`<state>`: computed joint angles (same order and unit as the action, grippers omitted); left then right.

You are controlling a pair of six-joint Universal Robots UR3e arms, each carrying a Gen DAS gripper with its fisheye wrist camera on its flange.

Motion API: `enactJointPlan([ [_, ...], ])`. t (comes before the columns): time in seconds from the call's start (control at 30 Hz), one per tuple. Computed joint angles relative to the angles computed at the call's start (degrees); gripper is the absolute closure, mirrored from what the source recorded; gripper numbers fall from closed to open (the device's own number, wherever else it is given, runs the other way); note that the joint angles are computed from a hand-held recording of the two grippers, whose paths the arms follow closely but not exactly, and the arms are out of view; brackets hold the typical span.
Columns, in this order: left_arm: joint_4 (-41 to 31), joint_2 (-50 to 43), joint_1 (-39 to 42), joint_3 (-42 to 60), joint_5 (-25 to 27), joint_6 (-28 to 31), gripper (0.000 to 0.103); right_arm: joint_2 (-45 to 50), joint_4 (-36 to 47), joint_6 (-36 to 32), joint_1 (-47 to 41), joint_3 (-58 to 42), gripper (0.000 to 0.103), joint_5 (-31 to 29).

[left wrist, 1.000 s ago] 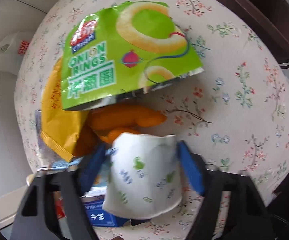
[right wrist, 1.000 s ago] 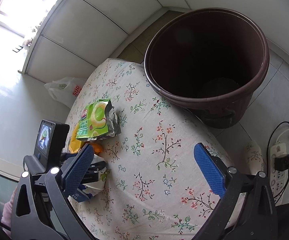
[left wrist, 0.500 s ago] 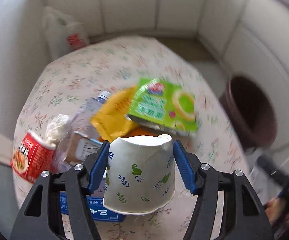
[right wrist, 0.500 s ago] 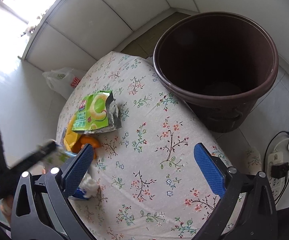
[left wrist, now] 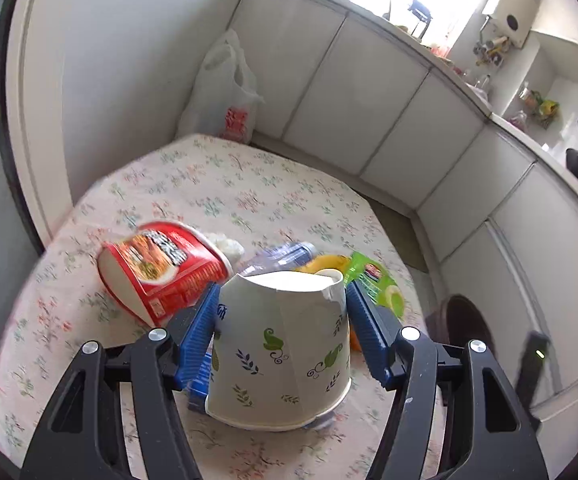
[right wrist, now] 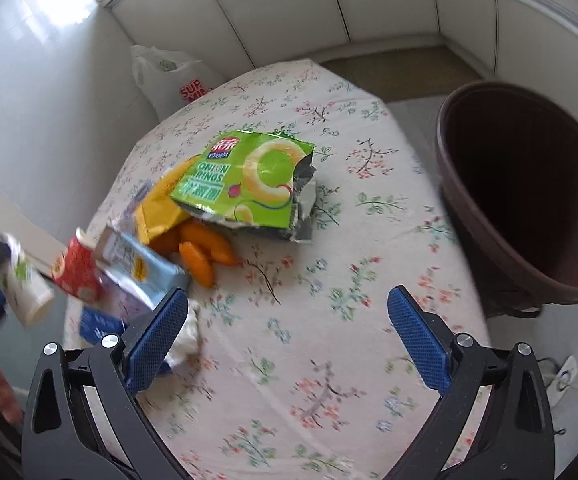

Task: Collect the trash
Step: 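Grasp the green onion-rings chip bag with the right tool while the left tool holds the cup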

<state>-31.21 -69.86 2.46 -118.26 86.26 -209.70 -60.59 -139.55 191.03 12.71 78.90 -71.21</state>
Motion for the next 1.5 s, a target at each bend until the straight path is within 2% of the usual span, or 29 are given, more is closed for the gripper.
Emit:
enactJointPlan([
  [0.03, 0.14, 1.14, 1.17, -0.46, -2.34, 0.84, 0.040, 2.79, 2.06, 2.03, -0.45, -4.14, 0.007, 1.12],
  [0.13, 1.68, 2.00, 1.94, -0.56, -3.60, 2.92, 0.040, 9.11, 3.18, 9.17, -1.01, -12.10, 0.008, 3.92],
  [0.2, 1.63, 3.27, 3.89, -1.59, -6.01, 3.35, 0.039, 12.64, 3.49, 13.70, -1.08, -15.99, 0.013, 6.10],
  [0.27, 1.26, 4.27, 6.17, -2.81, -9.16, 3.43, 0.039, 14.74, 1.94, 18.30, -0.88, -17.40, 0.016, 7.23],
  [0.4, 0.59, 5.01, 8.18, -3.85, -11.70, 4.89, 0.039, 19.24, -2.99, 28.25, -0.10, -19.27, 0.025, 8.36],
  [0.47, -0.06, 6.32, 9.63, -4.68, -13.07, 5.78, 0.039, 20.53, -5.15, 33.16, -0.01, -18.66, 0.028, 9.80],
  [0.57, -1.54, 8.85, 12.59, -6.03, -15.99, 6.77, 0.039, 18.98, -16.51, 41.82, -0.38, -9.77, 0.028, 12.68],
  [0.67, -3.34, 10.89, 15.91, -7.33, -19.69, 7.54, 0.039, 19.67, -23.68, 46.53, 0.07, -6.60, 0.028, 13.35],
  [0.77, -4.63, 11.75, 17.10, -7.75, -21.06, 8.31, 0.039, 21.93, -29.42, 50.83, 0.38, -7.19, 0.028, 13.34],
  [0.87, -5.27, 11.73, 17.05, -7.62, -21.04, 8.92, 0.039, 25.08, -31.08, 52.09, 0.93, -11.10, 0.028, 12.82],
  [1.0, -5.28, 9.57, 15.97, -6.86, -20.31, 8.47, 0.039, 29.30, -31.49, 53.45, 0.98, -16.73, 0.045, 13.81],
  [1.1, -4.58, 7.89, 15.01, -6.41, -19.41, 8.24, 0.039, 29.71, -36.29, 55.70, 0.72, -14.44, 0.046, 16.15],
  [1.2, -3.76, 6.32, 14.06, -5.86, -18.77, 7.94, 0.040, 31.38, -34.12, 54.80, 1.08, -18.44, 0.047, 16.09],
  [1.27, -3.43, 5.19, 13.21, -5.35, -18.10, 7.89, 0.041, 32.38, -31.00, 53.08, 1.25, -22.00, 0.055, 14.64],
  [1.33, -3.05, 4.35, 12.67, -5.05, -17.44, 7.82, 0.041, 32.93, -28.03, 50.52, 1.26, -24.47, 0.075, 12.87],
  [1.5, -2.93, 3.96, 13.63, -5.00, -18.20, 7.46, 0.041, 32.82, -22.51, 43.07, 0.85, -27.02, 0.089, 10.01],
])
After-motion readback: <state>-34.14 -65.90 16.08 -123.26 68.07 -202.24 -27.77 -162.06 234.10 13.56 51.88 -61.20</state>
